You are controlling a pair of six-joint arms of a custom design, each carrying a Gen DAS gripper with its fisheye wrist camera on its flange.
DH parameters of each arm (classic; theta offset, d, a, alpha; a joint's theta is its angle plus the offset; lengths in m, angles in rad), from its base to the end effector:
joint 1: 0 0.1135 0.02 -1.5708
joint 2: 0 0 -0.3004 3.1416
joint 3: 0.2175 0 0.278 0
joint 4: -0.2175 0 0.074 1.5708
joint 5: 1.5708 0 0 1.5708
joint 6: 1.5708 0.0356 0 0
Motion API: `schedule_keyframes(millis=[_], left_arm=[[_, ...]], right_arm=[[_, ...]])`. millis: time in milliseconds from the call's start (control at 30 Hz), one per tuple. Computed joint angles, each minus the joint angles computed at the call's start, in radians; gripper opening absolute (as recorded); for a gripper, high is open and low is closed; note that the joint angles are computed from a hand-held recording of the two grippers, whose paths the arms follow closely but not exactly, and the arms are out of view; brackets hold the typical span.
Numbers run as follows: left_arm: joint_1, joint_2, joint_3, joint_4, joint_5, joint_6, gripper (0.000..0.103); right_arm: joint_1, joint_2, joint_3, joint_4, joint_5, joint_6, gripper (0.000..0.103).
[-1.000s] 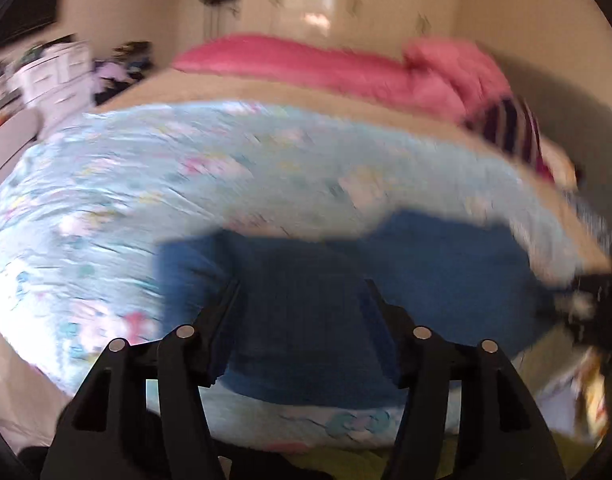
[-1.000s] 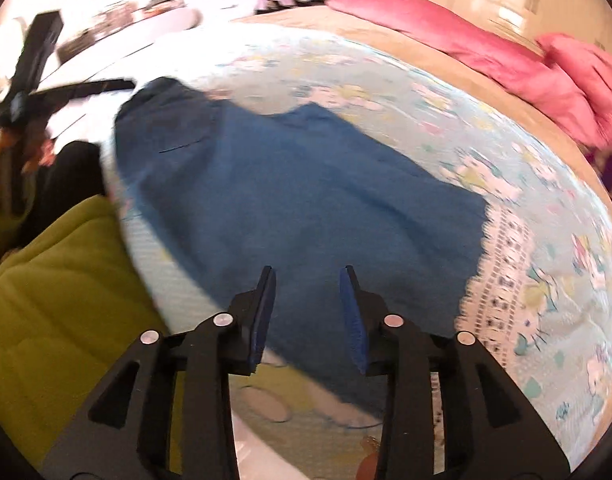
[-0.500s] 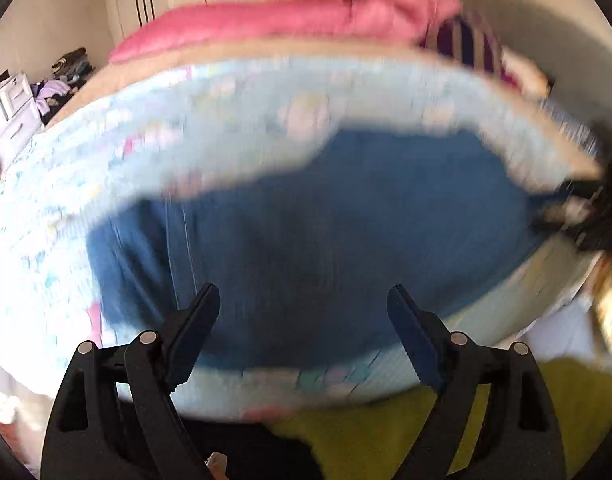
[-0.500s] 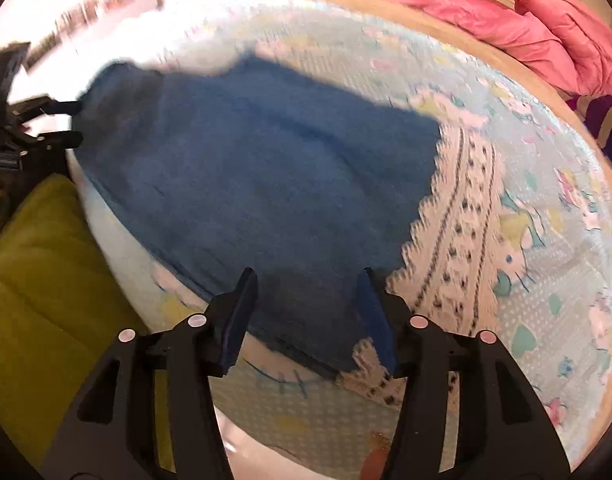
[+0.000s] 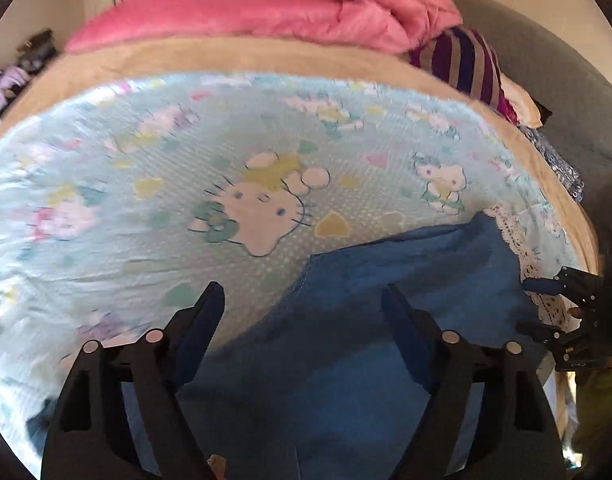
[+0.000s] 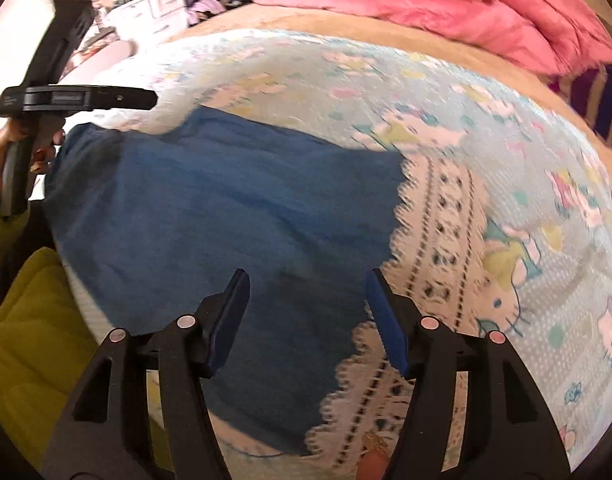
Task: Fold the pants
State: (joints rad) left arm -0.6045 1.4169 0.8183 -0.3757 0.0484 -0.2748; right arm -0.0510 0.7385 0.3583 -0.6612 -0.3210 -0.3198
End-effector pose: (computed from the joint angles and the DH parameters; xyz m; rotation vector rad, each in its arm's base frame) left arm 0.2405 -0.1683 0.2163 0.4447 2.5554 -0.3962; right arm 0.1270 0.0048 0.1777 -0.4529 2.5137 0.2785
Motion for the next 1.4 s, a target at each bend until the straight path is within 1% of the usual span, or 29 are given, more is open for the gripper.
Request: schedule_keyframes(millis=[100,133,200,233,267,300,333,400,433,467,533,600,667,733,800,833,900,933,967,1033,1100,1133,1167,1200,1233,1300,1400], left_arm=[[0.031,0.116,0.026,0.040,0.110,0.022,0.079],[0.027,0.140,0.027,0.055,0.113,0.020,0.078],[0.005,0.179,0.025,0.079,0.106,0.013,0.065],[-0.018,0.184,0.021,0.089,0.069,0.015,0.049],[-0.026,0.189,0.023,0.096,0.058,0.020,0.023],[-0.026,0.185,0.030,0.096,0.076,0.017,0.011],[-0.022,0.182,0.038,0.091,0.086,0.007,0.011],[-0.028,0.148,0.042,0.106,0.039,-0.004,0.011],[-0.035,0.130,0.045,0.121,0.007,0.003,0.011],[-0.036,0.122,0.046,0.129,-0.004,0.011,0.011],[-0.041,0.141,0.057,0.128,-0.021,0.012,0.011],[-0.053,0.199,0.061,0.130,-0.046,0.015,0.011],[-0.050,0.223,0.035,0.172,-0.039,0.004,0.014],[-0.033,0.199,-0.002,0.211,-0.016,-0.009,0.015],[-0.032,0.176,-0.015,0.208,-0.022,-0.007,0.018],[-0.036,0.178,-0.014,0.207,-0.030,-0.005,0.020],[-0.044,0.174,-0.021,0.212,-0.042,-0.012,0.020],[-0.048,0.178,-0.019,0.215,-0.045,-0.019,0.020],[-0.047,0.179,-0.022,0.221,-0.045,-0.022,0.020],[-0.045,0.176,-0.027,0.224,-0.041,-0.024,0.020],[-0.040,0.172,-0.034,0.227,-0.033,-0.026,0.020],[-0.038,0.172,-0.035,0.227,-0.030,-0.028,0.020],[-0.039,0.172,-0.035,0.229,-0.030,-0.030,0.020],[-0.040,0.172,-0.037,0.232,-0.033,-0.030,0.020],[-0.042,0.172,-0.038,0.234,-0.037,-0.031,0.020],[-0.047,0.170,-0.041,0.238,-0.047,-0.029,0.020],[-0.061,0.146,-0.054,0.256,-0.079,-0.034,0.020]], right_arm=[[-0.032,0.022,-0.018,0.015,-0.026,-0.032,0.055],[-0.037,0.017,-0.021,0.010,-0.030,-0.037,0.055],[-0.049,0.018,-0.025,0.010,-0.044,-0.047,0.055],[-0.057,0.025,-0.027,0.012,-0.050,-0.052,0.055],[-0.061,0.027,-0.027,0.012,-0.052,-0.056,0.055],[-0.062,0.028,-0.028,0.012,-0.053,-0.059,0.055],[-0.063,0.028,-0.028,0.011,-0.053,-0.059,0.055],[-0.061,0.032,-0.027,0.015,-0.050,-0.055,0.055],[-0.056,0.034,-0.029,0.020,-0.046,-0.049,0.056],[-0.054,0.035,-0.030,0.023,-0.045,-0.043,0.056],[-0.049,0.044,-0.034,0.037,-0.044,-0.034,0.058],[-0.039,0.043,-0.032,0.035,-0.037,-0.033,0.059],[-0.035,0.045,-0.017,0.017,-0.032,-0.035,0.059],[-0.092,0.038,0.013,-0.001,-0.068,-0.041,0.059],[-0.203,0.061,0.055,0.012,-0.147,-0.038,0.059],[-0.264,0.107,0.085,0.045,-0.182,-0.009,0.059],[-0.320,0.221,0.124,0.125,-0.218,0.038,0.059],[-0.326,0.271,0.136,0.164,-0.216,0.059,0.059],[-0.327,0.362,0.164,0.208,-0.199,0.092,0.059],[-0.336,0.509,0.209,0.257,-0.229,0.115,0.059],[-0.326,0.602,0.235,0.299,-0.237,0.143,0.059],[-0.323,0.649,0.246,0.310,-0.251,0.146,0.057],[-0.319,0.702,0.258,0.316,-0.271,0.150,0.051],[-0.314,0.721,0.261,0.303,-0.287,0.141,0.035],[-0.300,0.723,0.247,0.317,-0.284,0.128,0.027],[-0.303,0.680,0.214,0.331,-0.299,0.115,0.020],[-0.349,0.543,0.163,0.354,-0.333,0.095,0.016]])
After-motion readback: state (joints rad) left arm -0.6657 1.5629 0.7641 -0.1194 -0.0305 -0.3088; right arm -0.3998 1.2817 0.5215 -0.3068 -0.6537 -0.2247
